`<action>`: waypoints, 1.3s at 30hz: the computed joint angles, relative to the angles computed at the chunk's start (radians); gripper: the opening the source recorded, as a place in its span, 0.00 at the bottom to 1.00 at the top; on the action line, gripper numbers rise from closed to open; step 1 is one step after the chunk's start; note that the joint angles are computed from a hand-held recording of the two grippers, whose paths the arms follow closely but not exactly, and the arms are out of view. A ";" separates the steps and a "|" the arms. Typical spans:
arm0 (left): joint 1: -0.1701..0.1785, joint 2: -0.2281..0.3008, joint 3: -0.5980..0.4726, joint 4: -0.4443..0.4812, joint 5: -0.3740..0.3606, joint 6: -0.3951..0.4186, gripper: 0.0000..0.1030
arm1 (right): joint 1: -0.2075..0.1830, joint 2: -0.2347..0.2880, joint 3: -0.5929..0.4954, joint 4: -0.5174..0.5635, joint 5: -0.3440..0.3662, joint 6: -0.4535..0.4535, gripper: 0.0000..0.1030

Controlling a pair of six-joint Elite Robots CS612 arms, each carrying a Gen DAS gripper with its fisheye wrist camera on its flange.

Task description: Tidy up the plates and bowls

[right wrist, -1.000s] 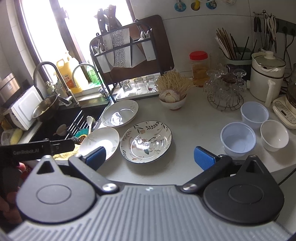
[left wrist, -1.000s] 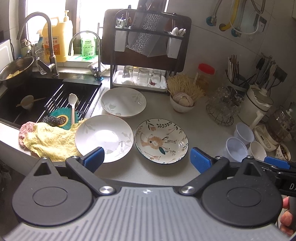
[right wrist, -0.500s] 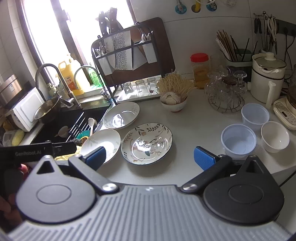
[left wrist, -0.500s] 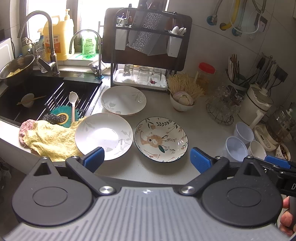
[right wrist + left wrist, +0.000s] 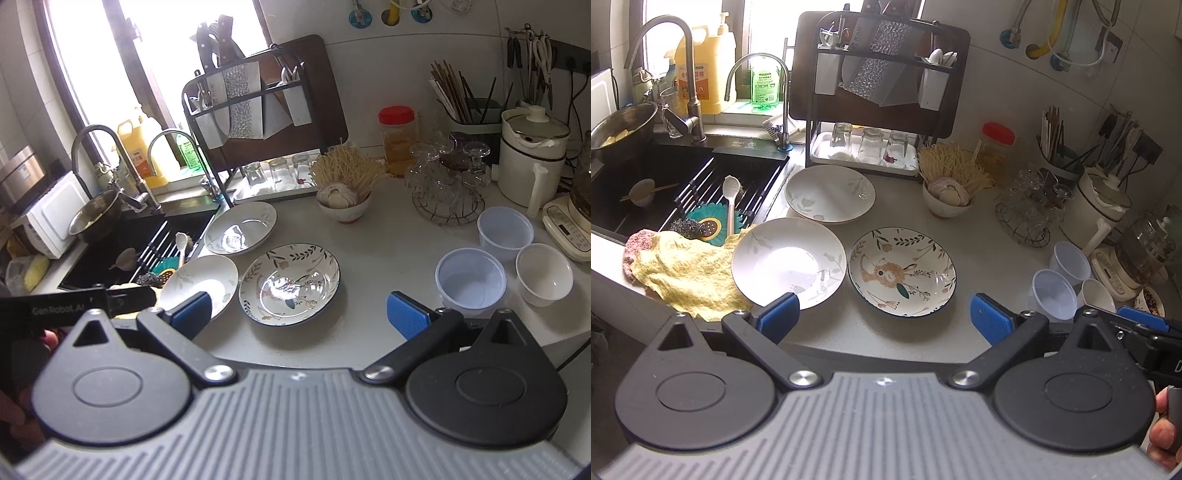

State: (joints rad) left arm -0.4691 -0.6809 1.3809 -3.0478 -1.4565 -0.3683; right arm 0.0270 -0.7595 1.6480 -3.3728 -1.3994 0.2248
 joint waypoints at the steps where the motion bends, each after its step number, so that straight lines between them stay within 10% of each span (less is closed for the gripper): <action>1: -0.001 -0.001 0.002 0.000 -0.001 -0.003 0.98 | -0.002 -0.001 0.003 -0.001 0.009 -0.003 1.00; 22: -0.047 -0.037 0.073 0.032 0.059 -0.106 0.98 | -0.037 -0.014 0.055 -0.023 0.105 -0.068 1.00; 39: 0.084 0.079 -0.127 0.123 -0.090 0.016 0.98 | 0.046 0.100 -0.146 0.070 0.019 0.102 0.94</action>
State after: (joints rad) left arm -0.3846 -0.6018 1.2539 -2.9244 -1.5461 -0.3522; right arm 0.0728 -0.6594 1.5019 -3.3030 -1.3800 0.3264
